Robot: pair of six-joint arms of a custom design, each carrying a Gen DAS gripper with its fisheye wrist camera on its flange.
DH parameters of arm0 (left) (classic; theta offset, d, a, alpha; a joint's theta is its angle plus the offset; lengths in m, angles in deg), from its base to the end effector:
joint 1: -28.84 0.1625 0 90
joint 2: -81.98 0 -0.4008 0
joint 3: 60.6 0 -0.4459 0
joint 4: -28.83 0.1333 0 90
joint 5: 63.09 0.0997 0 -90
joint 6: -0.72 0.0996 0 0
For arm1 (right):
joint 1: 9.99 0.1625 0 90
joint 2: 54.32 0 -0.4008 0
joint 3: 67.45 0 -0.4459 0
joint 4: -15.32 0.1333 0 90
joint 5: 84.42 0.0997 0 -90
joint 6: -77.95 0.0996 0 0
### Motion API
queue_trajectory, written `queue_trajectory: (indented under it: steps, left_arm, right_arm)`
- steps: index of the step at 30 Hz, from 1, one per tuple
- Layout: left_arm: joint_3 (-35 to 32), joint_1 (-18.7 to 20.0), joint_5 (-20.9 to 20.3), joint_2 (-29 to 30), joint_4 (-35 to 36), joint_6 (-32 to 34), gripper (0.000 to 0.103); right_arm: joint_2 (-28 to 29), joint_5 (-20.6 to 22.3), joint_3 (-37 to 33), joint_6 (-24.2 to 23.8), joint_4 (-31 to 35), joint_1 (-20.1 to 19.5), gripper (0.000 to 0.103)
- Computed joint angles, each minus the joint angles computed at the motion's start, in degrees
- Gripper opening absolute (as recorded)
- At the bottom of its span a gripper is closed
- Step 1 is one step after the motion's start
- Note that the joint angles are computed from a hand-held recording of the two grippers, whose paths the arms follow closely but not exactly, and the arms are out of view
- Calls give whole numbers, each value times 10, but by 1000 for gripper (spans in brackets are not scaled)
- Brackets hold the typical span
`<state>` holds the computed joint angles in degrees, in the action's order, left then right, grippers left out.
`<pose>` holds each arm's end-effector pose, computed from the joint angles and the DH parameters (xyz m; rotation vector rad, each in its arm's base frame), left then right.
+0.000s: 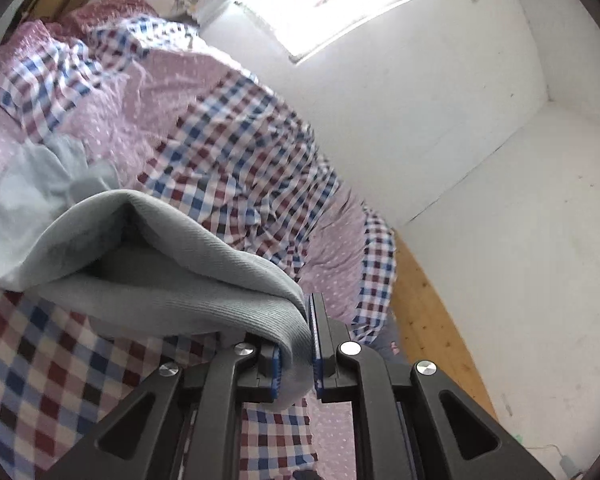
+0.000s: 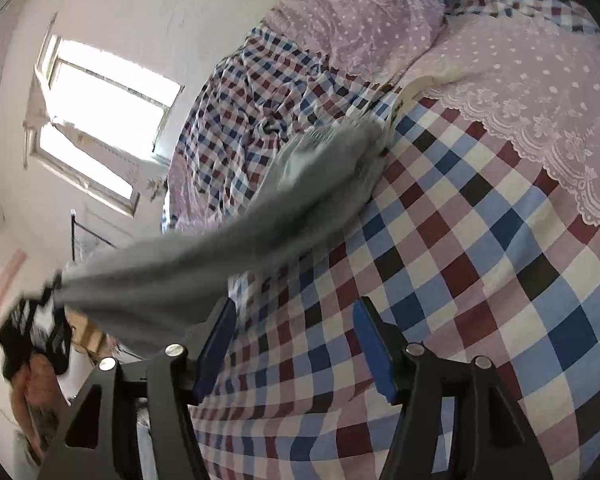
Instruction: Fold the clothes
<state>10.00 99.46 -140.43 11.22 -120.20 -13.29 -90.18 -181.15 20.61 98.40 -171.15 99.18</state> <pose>-0.0901 -0.7236 0.5780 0.0424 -2.6381 1.5164 0.3574 -0.6577 0.0437 0.0973 2.7709 -1.1160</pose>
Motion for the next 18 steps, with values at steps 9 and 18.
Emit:
queue_trajectory:
  steps: [9, 18]
  left_arm:
    - [155, 22, 1, -120, 4, 6, 10]
    - [297, 73, -74, -184, -108, -3, 11]
  right_arm:
    - [9, 37, -13, 70, 16, -47, 76]
    - [27, 59, -48, 51, 25, -57, 84]
